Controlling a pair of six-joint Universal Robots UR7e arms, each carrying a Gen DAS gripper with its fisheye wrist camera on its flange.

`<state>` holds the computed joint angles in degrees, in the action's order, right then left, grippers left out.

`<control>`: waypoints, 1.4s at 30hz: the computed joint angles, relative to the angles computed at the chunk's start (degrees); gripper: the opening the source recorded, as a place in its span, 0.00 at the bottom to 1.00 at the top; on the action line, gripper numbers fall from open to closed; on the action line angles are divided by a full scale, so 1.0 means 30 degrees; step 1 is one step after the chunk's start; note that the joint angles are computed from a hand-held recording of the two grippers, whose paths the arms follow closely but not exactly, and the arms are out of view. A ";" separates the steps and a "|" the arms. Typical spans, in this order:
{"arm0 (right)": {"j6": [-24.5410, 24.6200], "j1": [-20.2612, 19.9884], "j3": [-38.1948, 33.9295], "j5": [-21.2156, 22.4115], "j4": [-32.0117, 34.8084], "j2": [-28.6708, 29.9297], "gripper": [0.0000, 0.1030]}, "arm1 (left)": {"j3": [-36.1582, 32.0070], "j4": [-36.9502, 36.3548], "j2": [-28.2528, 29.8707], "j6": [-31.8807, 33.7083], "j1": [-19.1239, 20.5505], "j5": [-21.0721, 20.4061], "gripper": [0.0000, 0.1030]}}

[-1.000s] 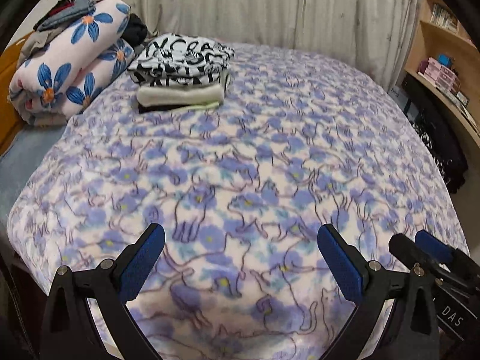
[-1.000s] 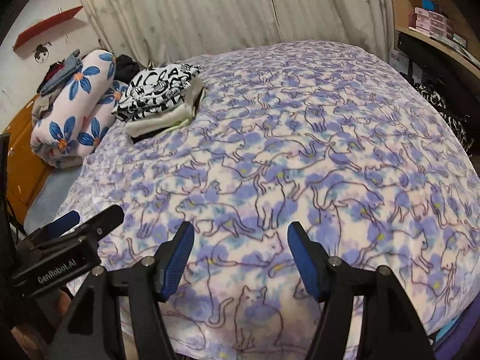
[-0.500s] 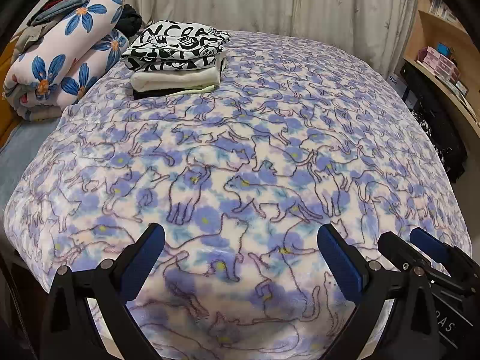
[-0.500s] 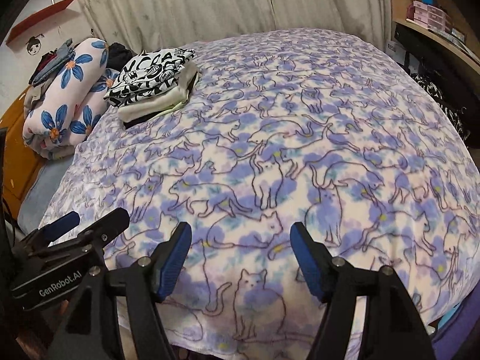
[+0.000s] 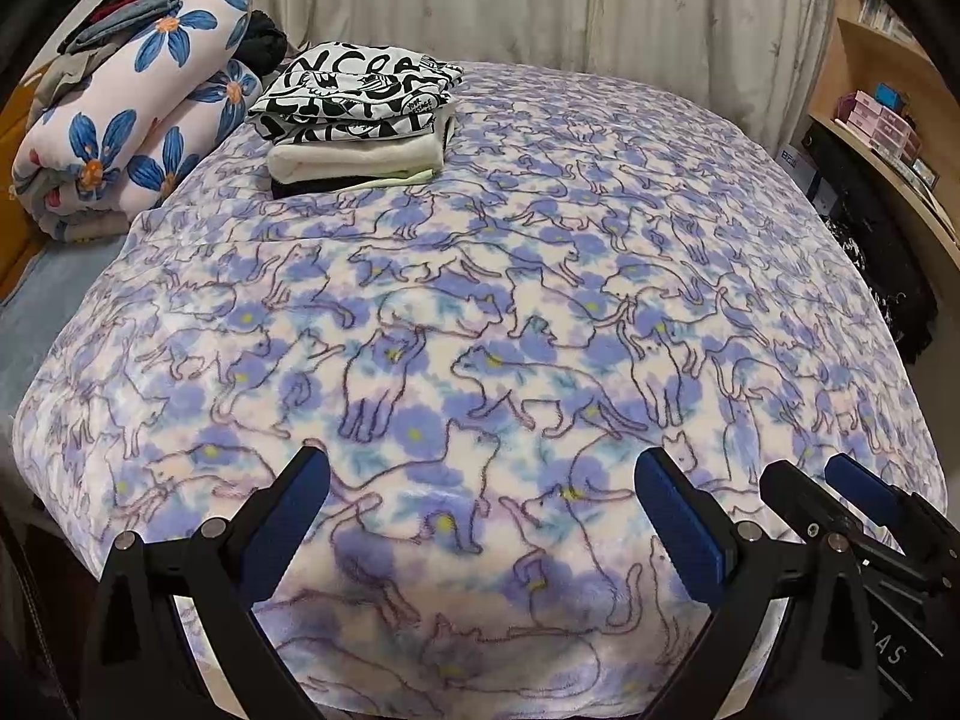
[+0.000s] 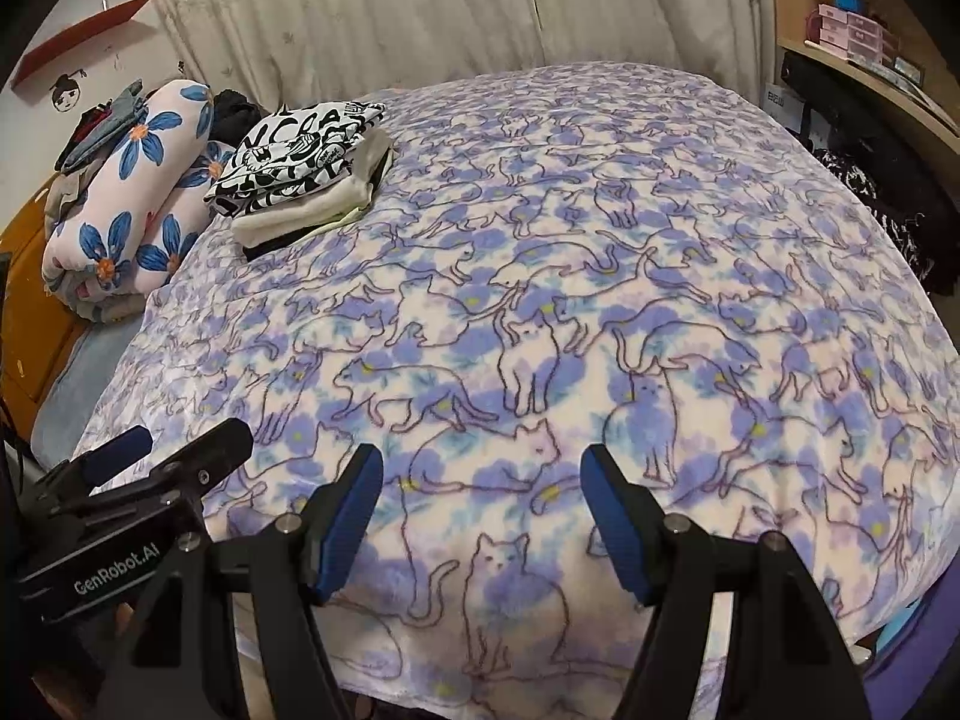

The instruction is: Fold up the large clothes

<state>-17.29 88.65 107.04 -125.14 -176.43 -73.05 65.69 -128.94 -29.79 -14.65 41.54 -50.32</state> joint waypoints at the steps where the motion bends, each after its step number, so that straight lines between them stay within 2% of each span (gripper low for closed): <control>1: 0.0011 0.0004 0.0011 -0.0043 -0.0007 -0.0017 0.67 | -0.0005 0.0035 -0.0002 -0.0012 -0.0005 0.0001 0.98; 42: 0.0024 -0.0066 0.0270 -0.0255 -0.0208 -0.0138 0.67 | 0.0111 0.0434 -0.0214 0.0175 -0.0078 0.0271 0.98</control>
<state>-17.22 88.45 107.85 -125.90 -177.05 -73.46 66.03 -127.64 -30.43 -14.13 41.30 -49.50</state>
